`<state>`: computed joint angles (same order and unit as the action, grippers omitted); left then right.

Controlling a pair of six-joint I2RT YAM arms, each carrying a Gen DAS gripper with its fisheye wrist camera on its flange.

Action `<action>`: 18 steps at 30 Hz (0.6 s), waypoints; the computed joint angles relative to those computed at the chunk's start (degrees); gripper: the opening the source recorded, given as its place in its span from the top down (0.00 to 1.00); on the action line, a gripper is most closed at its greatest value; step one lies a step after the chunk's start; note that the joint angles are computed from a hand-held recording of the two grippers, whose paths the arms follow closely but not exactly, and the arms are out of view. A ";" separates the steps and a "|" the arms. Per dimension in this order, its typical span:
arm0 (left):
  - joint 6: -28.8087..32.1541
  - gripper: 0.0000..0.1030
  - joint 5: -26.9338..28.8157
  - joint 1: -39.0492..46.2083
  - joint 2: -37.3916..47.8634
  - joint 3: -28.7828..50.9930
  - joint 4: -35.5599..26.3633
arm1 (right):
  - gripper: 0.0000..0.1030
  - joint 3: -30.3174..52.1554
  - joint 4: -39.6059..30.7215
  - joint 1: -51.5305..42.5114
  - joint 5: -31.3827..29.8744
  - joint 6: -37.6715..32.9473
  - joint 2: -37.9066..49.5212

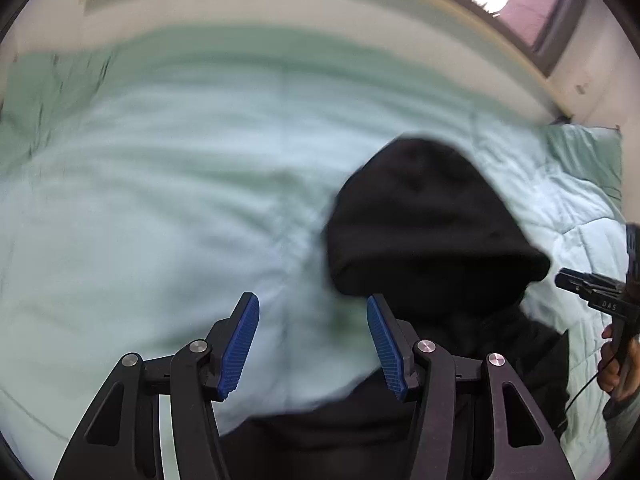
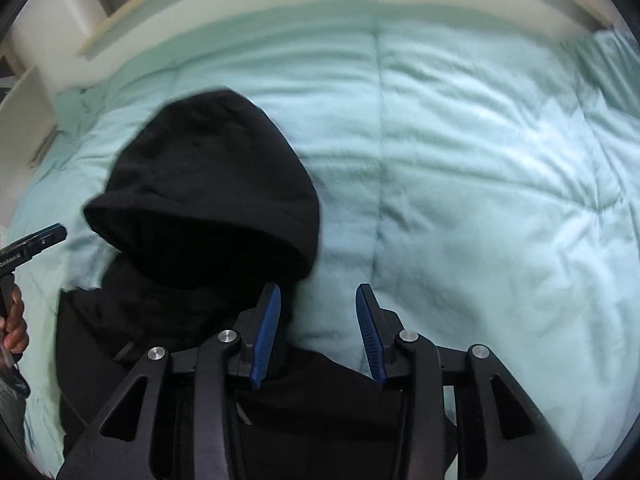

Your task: Fold large clothes

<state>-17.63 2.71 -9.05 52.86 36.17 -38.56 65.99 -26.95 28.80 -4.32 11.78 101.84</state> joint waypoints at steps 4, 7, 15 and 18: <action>-4.13 0.43 -1.53 -7.00 8.94 5.81 5.83 | 0.45 9.60 -1.97 2.46 -0.38 0.64 3.49; -5.05 0.43 0.69 -7.92 20.80 9.63 10.59 | 0.46 18.32 -2.54 3.54 -3.76 1.04 10.82; -3.01 0.43 7.61 -4.53 32.06 -3.80 30.87 | 0.46 23.08 -1.77 3.10 -9.83 -2.06 29.46; -2.37 0.43 4.46 -7.00 30.27 -2.55 27.02 | 0.46 22.56 -2.70 3.14 -9.08 -2.62 28.06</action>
